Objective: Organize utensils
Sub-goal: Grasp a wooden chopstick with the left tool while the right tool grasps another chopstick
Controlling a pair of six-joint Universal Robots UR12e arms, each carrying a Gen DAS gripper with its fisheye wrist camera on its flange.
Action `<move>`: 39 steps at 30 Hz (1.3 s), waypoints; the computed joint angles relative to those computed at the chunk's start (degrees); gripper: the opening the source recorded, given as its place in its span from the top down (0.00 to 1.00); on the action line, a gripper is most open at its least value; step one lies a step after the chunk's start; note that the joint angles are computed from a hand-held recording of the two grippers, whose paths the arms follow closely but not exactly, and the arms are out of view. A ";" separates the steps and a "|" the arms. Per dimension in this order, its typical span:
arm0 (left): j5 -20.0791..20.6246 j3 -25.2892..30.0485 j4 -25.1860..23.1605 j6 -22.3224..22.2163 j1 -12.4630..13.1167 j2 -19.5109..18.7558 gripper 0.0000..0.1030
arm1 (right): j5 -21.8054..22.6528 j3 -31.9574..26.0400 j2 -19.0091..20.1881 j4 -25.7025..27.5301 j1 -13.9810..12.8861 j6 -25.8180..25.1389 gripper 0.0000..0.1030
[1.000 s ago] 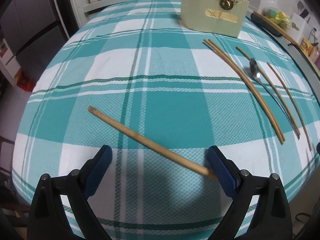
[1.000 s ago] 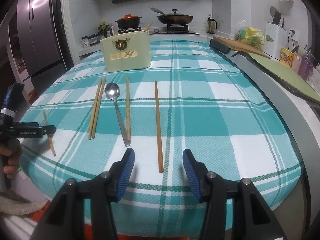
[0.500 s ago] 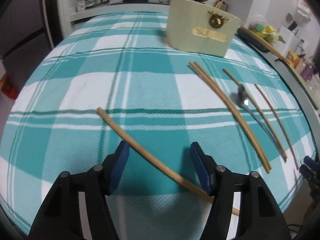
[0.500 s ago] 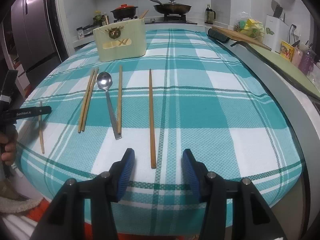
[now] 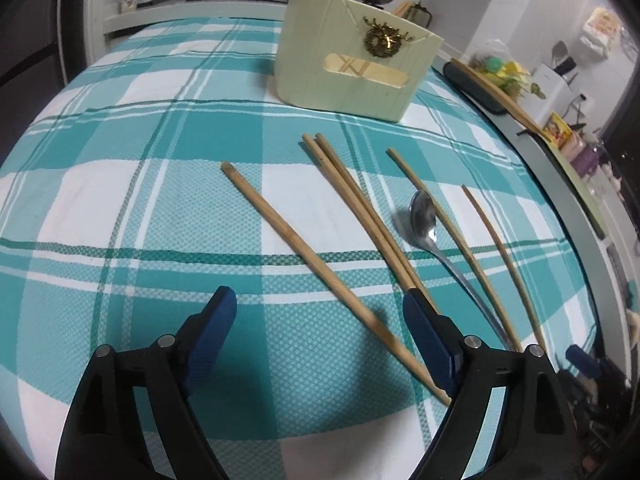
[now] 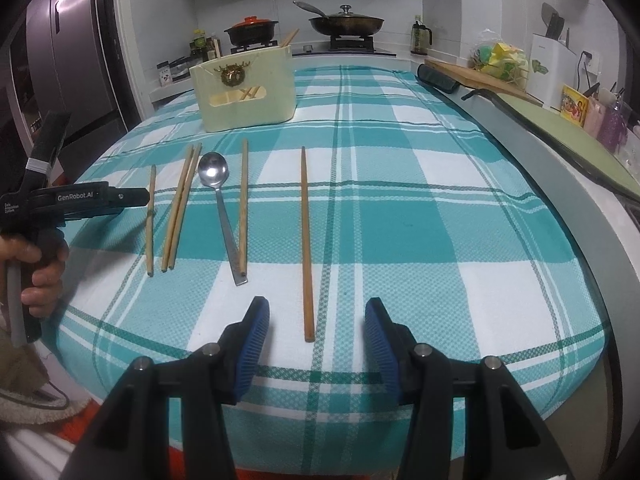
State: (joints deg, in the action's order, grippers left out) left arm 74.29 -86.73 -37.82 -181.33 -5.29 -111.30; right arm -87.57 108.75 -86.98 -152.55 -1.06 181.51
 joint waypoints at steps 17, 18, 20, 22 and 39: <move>13.41 -1.67 -5.71 11.59 1.25 2.95 0.15 | 3.86 -3.13 0.95 3.68 -2.67 -2.92 0.50; 12.78 -1.60 -6.00 11.12 1.61 2.87 0.15 | 4.54 -3.92 1.47 4.83 -2.80 -3.49 0.50; 10.02 -1.40 -6.37 9.84 2.32 2.62 0.19 | 5.56 -5.71 2.70 7.83 -2.95 -4.61 0.50; 9.30 -1.41 -3.96 10.00 2.21 2.11 0.27 | 6.13 -6.61 3.54 9.00 -2.93 -5.12 0.50; 1.85 0.89 -6.97 14.22 3.12 1.30 0.32 | 6.66 -12.02 7.60 14.28 -2.51 -9.53 0.51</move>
